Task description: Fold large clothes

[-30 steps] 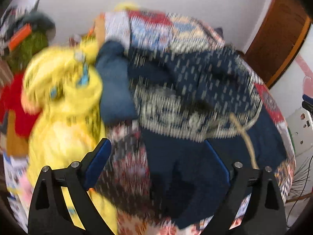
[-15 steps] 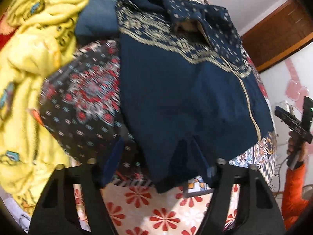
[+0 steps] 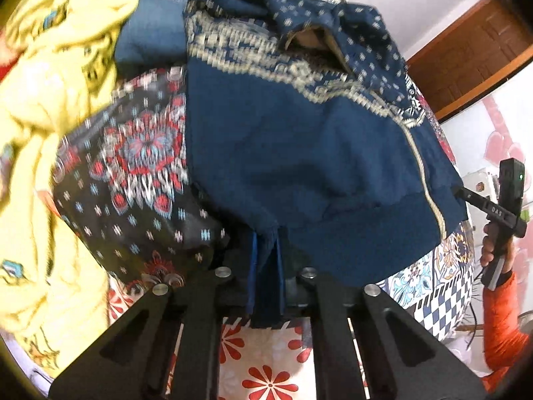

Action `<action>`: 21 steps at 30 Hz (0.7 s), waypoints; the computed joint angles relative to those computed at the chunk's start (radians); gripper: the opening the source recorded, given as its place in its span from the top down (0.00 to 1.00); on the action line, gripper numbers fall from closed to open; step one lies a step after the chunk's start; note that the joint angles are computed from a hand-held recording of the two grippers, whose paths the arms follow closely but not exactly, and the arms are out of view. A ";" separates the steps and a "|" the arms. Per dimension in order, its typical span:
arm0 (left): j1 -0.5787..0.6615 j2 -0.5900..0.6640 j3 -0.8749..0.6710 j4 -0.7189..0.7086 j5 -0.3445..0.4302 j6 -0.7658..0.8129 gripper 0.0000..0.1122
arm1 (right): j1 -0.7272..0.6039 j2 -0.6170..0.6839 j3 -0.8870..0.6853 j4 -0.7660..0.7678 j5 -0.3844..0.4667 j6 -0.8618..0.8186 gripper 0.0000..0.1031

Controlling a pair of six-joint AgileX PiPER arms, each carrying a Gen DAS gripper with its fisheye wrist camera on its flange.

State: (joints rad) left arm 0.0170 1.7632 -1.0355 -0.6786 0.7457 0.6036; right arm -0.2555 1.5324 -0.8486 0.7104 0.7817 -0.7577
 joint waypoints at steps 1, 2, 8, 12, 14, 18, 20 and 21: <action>-0.004 -0.005 -0.004 -0.002 -0.008 -0.002 0.92 | -0.010 0.010 -0.010 0.018 0.018 -0.015 0.73; -0.004 -0.014 -0.013 -0.006 -0.008 -0.005 0.93 | -0.022 0.023 -0.023 0.039 0.044 -0.033 0.83; 0.003 -0.072 -0.089 -0.022 0.004 -0.010 0.93 | -0.030 -0.005 -0.071 0.100 0.088 -0.078 0.88; 0.011 -0.086 -0.192 -0.042 0.021 -0.028 0.93 | -0.022 -0.025 -0.169 0.136 0.114 -0.079 0.88; 0.016 -0.070 -0.279 -0.043 0.033 -0.059 0.94 | 0.001 -0.014 -0.246 0.133 0.105 -0.045 0.88; 0.009 0.021 -0.516 -0.004 0.031 -0.161 0.94 | 0.043 0.054 -0.439 0.100 0.064 0.030 0.88; -0.010 0.096 -0.667 0.078 0.017 -0.259 0.94 | 0.062 0.124 -0.561 0.076 0.058 0.084 0.88; -0.013 0.136 -0.736 0.102 0.025 -0.299 0.94 | 0.074 0.170 -0.635 0.054 0.053 0.122 0.88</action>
